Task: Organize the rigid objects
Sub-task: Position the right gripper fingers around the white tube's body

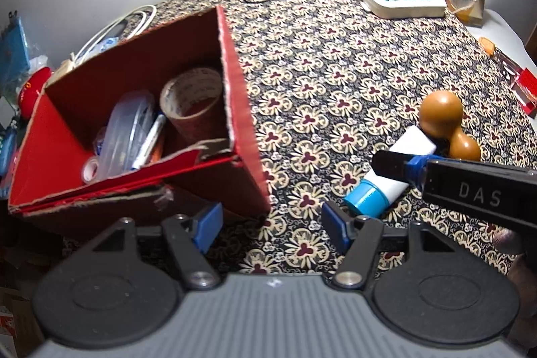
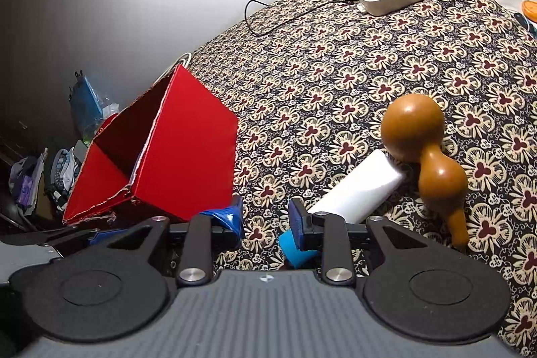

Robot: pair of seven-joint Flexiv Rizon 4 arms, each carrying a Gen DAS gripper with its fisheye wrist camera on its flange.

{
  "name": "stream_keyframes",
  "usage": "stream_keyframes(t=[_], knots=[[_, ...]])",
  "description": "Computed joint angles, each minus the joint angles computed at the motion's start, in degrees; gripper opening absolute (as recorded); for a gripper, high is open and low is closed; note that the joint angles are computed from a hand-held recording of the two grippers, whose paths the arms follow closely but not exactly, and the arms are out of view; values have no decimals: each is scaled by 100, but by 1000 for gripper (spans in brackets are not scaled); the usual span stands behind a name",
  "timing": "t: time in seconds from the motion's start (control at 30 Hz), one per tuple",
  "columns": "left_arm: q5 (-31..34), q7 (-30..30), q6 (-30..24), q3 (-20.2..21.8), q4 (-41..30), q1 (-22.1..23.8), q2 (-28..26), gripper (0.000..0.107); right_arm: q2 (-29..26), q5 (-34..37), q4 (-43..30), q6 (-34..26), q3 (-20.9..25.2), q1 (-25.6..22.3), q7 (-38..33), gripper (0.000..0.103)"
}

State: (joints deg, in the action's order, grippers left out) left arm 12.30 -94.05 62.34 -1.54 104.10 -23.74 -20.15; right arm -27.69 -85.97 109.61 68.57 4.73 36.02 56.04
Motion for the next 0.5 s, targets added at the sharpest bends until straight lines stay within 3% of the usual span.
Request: stream_keyframes(t=[0.5], knots=[[-160,389,-213,-94,-193,-52,-251,68,150,-97,351,-71,88,-149,634,12]])
